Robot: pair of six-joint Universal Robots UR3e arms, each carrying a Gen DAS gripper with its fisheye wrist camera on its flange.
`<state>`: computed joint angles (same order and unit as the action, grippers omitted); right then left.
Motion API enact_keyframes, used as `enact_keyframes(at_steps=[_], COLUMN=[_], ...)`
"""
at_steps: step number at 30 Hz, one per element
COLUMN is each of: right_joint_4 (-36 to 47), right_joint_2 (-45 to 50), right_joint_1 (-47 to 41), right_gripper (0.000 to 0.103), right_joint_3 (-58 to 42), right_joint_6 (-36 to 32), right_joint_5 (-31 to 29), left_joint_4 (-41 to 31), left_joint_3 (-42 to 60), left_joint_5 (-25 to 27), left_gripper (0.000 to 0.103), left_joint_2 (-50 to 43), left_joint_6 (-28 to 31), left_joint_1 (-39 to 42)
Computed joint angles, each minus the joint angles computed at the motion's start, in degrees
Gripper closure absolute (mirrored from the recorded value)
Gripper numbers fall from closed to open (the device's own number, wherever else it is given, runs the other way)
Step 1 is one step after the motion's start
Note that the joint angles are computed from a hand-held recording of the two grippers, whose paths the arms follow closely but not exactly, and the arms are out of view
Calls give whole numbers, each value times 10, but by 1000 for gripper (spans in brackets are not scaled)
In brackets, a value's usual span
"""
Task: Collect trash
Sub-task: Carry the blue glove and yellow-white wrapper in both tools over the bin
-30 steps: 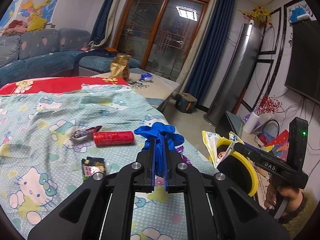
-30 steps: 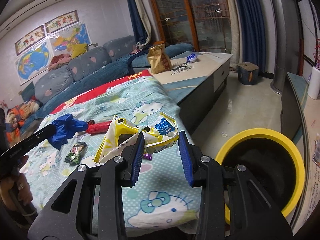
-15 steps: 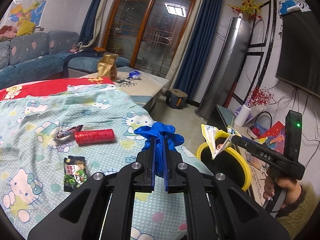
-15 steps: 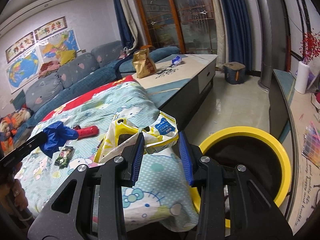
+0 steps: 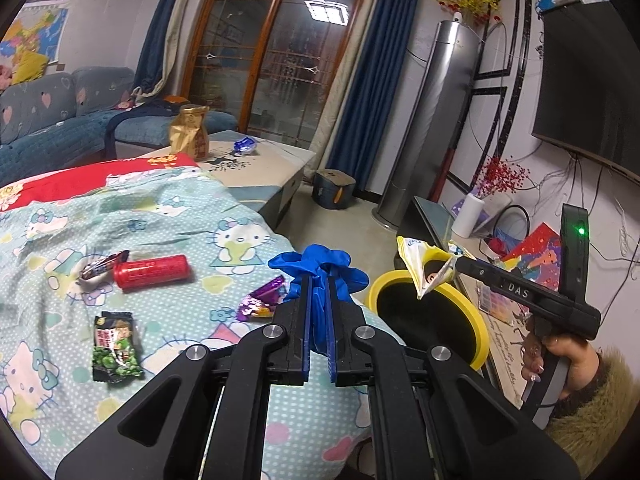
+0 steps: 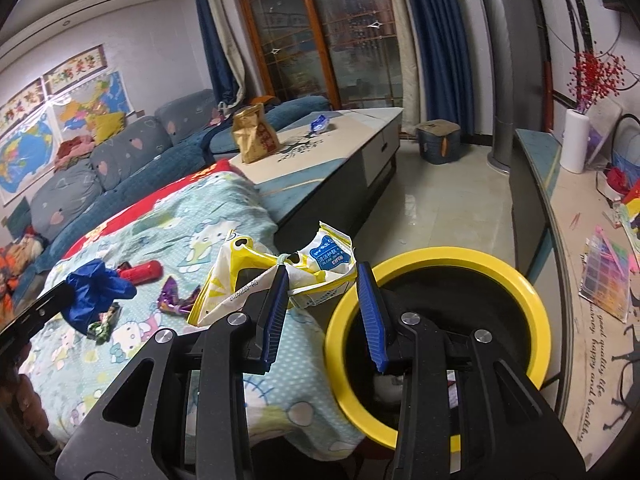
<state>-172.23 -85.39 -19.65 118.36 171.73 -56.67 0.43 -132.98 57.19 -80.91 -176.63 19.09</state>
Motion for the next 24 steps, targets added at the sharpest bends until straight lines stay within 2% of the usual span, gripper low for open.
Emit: enact_keyframes(at_steps=[24], right_joint_4=[-28], right_joint_2=[16], right_joint_1=[-68], right_gripper=[75], right_joint_3=[22], right_joint_6=[11], right_joint_5=[-24], left_joint_4=[51], left_joint_3=[68], left_joint_5=[59], left_gripper=[97], left_joint_2=[-114], left_joint_6=[-16], left_joint_1=[-138])
